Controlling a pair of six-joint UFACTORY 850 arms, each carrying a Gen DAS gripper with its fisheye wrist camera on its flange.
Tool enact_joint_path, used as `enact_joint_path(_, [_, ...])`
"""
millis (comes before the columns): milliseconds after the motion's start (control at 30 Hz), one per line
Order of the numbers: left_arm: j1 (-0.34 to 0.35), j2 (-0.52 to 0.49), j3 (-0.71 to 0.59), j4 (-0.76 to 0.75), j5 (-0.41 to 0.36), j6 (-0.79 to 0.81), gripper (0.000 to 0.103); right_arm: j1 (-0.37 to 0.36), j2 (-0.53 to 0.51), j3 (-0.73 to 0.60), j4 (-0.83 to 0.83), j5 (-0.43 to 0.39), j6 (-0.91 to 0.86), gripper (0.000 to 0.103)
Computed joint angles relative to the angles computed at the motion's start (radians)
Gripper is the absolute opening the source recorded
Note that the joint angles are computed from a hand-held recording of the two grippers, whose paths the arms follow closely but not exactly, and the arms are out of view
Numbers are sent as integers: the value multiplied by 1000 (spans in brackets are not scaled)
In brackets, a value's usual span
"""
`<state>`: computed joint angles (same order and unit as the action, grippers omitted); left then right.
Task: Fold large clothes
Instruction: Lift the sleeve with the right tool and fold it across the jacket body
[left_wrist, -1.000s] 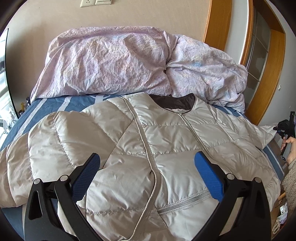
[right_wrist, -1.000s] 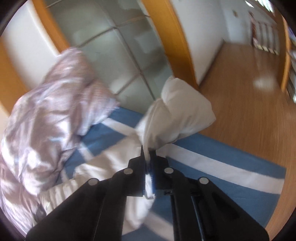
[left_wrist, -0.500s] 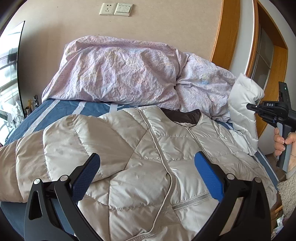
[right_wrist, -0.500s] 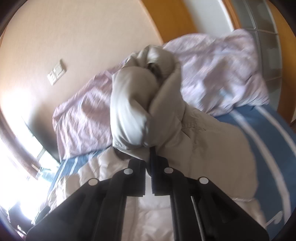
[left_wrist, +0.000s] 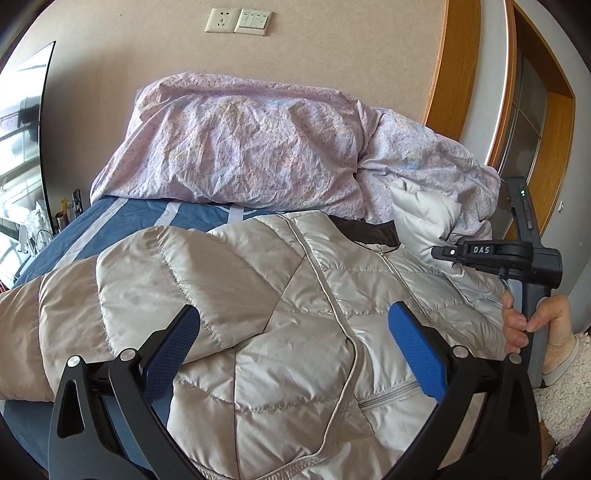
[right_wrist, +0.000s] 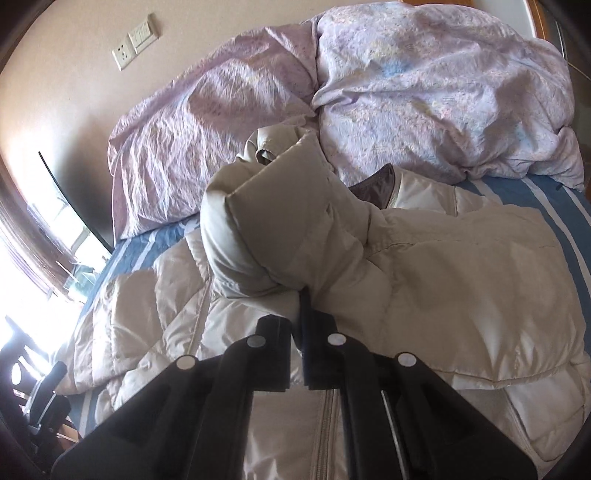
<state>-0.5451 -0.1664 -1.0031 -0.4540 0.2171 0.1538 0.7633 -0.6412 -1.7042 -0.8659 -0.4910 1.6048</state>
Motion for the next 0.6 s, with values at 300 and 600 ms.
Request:
enact_joint_path(300, [36,28,44,318,22,-370,102,40,-238,-330,257,-363,-466,11])
enact_joint_path(600, [105,112,158,473,76,-614,102,97,-247,-360,237,-492,-613,58])
